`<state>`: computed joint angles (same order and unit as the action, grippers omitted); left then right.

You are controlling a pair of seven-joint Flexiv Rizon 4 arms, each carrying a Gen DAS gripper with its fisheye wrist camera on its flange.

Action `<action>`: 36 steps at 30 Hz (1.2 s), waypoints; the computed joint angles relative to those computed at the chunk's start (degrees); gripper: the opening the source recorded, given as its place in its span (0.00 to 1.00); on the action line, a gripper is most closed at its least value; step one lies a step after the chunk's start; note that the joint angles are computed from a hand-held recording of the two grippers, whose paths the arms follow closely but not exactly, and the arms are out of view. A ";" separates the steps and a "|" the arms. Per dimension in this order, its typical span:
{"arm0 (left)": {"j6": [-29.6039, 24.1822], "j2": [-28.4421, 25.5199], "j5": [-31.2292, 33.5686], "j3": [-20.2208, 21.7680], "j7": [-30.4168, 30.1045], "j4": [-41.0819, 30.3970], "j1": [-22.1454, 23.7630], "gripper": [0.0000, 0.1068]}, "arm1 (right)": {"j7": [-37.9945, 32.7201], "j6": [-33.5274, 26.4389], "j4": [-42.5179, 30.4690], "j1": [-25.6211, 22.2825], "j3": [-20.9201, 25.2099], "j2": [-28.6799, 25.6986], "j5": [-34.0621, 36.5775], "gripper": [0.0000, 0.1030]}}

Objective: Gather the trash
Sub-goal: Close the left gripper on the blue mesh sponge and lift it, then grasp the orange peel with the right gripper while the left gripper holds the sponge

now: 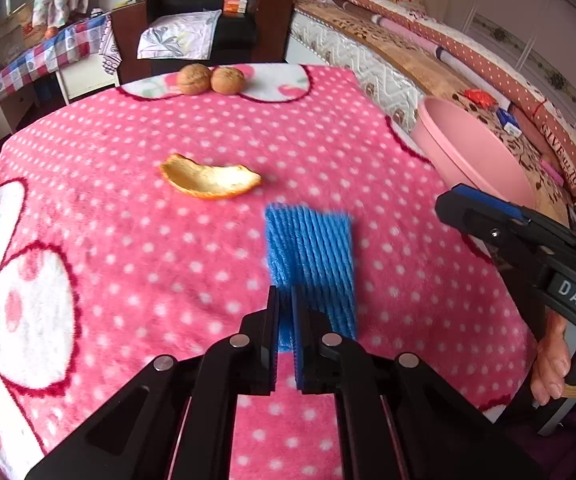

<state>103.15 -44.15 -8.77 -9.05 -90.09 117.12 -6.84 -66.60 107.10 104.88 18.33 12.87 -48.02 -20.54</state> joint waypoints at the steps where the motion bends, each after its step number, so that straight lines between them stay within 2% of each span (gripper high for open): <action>1: 1.09 0.12 0.24 -0.79 -0.41 0.69 1.06 0.04 | -0.10 -0.41 -0.42 -0.40 0.59 -0.23 -0.48 0.32; 6: 5.96 1.05 2.02 -2.11 -2.37 3.45 3.98 0.04 | -0.99 -3.53 -4.01 -3.16 5.42 -2.30 -3.66 0.32; 11: 10.00 2.56 2.44 -0.04 -4.78 5.95 4.20 0.04 | -2.60 -7.72 -8.27 -4.71 9.69 -4.71 -5.12 0.32; 17: 12.07 3.32 3.33 0.62 -7.42 8.01 6.34 0.04 | -7.01 -14.27 -14.80 -4.82 14.42 -8.14 -4.14 0.32; 26: 11.91 2.74 3.60 1.16 -9.54 7.96 7.63 0.04 | -11.94 -21.45 -22.79 0.12 12.95 -10.99 -0.02 0.32; 36: 10.96 2.48 1.99 2.82 -10.05 6.99 6.11 0.04 | -17.57 -30.02 -29.73 1.73 14.69 -13.85 6.61 0.32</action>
